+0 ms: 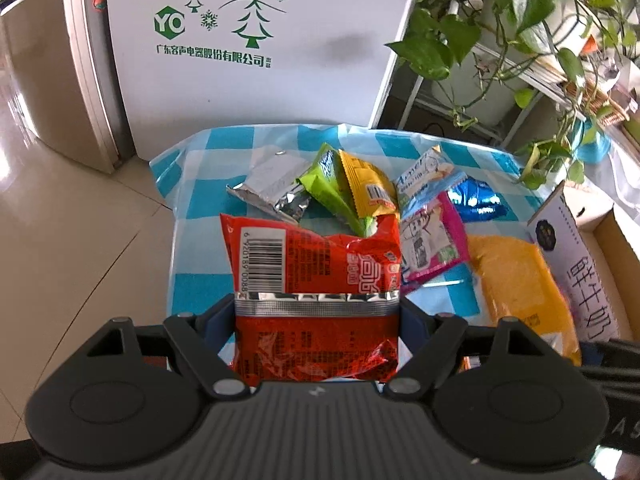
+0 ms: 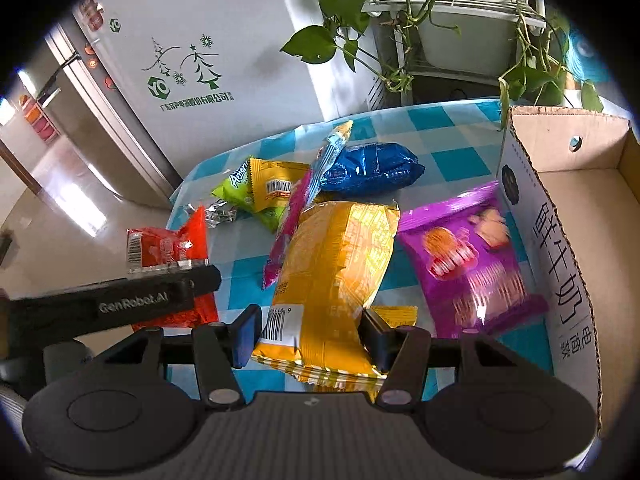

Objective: Organize snacks
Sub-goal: 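Carry both held bags up and over to the cardboard box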

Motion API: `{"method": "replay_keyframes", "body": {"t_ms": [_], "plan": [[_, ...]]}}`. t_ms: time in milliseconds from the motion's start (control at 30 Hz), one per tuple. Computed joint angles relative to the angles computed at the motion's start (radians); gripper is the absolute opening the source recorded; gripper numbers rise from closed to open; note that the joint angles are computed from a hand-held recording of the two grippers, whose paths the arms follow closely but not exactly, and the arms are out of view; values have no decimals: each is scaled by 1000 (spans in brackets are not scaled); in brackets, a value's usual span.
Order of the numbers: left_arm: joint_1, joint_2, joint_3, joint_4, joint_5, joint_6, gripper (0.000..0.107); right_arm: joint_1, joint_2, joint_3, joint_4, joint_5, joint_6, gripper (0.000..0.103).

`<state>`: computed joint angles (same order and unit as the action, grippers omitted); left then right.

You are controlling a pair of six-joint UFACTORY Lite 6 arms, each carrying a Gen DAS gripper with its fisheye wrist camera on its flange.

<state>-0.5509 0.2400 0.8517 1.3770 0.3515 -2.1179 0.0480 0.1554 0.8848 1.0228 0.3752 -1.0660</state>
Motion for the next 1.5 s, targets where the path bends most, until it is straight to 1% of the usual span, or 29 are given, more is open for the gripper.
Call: {"method": "replay_keyframes", "body": {"t_ms": [133,300,467,867,1200,1500], "plan": [[-39,5,-9,6,35,-23,81,3,-23,-19,7,-19,-20,61],[-82,0,-18,-17,88,-23,81,-11,-66,-49,65,-1,-96,61],[-115,-32,-36,-51,116,-35,81,-17,-77,-55,68,4,-109,61],[-187,-77,-43,-190,193,-15,81,-36,-119,-82,76,12,-152,61],[-247,-76,12,-257,270,36,81,-83,-160,-98,81,48,-182,61],[-288,-40,118,-295,337,102,81,-146,-219,-114,106,90,-223,61]]}}
